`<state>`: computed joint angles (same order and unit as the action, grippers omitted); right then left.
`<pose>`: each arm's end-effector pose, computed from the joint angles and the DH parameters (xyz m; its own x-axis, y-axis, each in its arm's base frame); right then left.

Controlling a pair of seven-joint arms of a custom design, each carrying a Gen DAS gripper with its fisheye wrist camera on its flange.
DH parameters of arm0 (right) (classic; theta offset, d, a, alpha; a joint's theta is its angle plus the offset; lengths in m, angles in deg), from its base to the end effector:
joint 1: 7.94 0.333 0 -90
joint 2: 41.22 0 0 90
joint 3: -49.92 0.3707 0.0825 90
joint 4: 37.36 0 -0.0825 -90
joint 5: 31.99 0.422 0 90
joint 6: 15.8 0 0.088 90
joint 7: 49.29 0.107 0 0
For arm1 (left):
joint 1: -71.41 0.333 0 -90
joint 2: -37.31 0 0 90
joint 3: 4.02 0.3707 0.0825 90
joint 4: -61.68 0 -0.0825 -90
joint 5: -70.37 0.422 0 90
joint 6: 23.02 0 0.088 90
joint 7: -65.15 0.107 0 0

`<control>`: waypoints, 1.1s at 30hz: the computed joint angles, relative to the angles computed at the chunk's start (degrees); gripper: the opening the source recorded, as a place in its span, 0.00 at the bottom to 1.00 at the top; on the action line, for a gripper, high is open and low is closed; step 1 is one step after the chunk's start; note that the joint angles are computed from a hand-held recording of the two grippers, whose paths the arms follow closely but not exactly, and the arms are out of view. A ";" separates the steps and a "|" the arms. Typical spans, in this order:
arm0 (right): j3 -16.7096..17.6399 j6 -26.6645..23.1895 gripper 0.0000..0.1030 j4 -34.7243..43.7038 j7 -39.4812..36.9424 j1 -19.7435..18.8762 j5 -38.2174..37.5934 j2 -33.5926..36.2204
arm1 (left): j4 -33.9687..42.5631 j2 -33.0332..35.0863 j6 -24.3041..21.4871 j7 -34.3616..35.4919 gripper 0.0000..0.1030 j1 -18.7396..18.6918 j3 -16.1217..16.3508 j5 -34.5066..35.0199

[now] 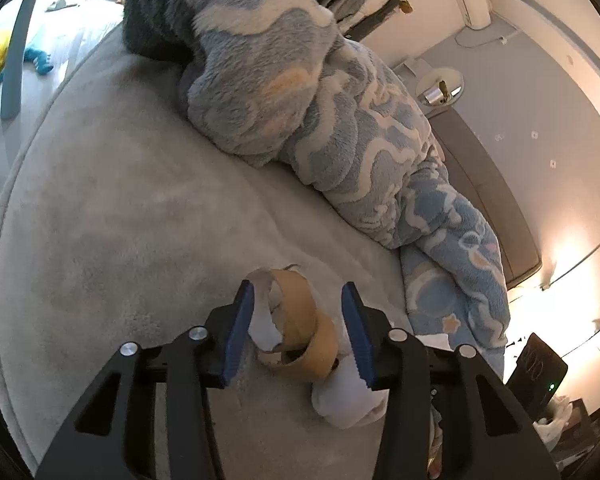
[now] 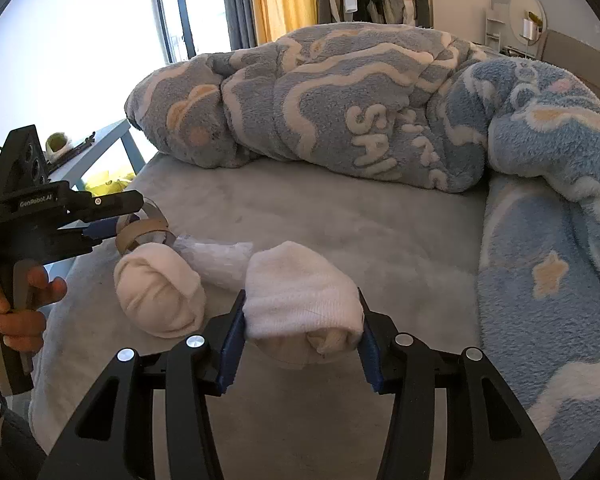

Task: Collect trash
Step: 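Grasp the white sock ball with the right tool while the left tool grasps the brown tape roll, then lift the tape roll toward the bin with the left tool while the right tool carries the sock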

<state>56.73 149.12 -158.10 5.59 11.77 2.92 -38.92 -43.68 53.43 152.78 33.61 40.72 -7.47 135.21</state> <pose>0.5763 0.2501 0.5096 0.5473 -0.8313 -0.0968 -0.6287 -0.3320 -0.7032 0.5407 -0.4489 0.4876 0.1058 -0.7173 0.6887 -0.6819 -0.5564 -0.4748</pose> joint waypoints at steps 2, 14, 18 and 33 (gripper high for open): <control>-0.06 -0.12 0.49 0.02 0.01 -0.03 -0.20 0.06 | 0.06 -0.02 -0.04 -0.19 0.36 -0.08 0.14 0.18; 0.05 -0.30 0.49 -0.06 0.76 0.38 -0.95 -0.52 | 0.50 -0.32 -0.44 0.19 0.15 -0.08 -0.15 1.55; 0.15 -0.32 0.49 0.02 1.24 0.77 -1.89 -0.86 | 0.36 -1.31 -2.99 5.14 0.15 0.76 -2.05 -0.26; 1.09 1.16 0.49 0.74 0.73 3.11 1.21 -1.98 | -1.46 -5.40 -20.05 30.83 0.15 2.46 -9.36 -10.79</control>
<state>57.82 150.28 -157.36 6.32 14.88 4.13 -40.90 -45.14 48.03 132.73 64.44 43.18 -16.84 124.42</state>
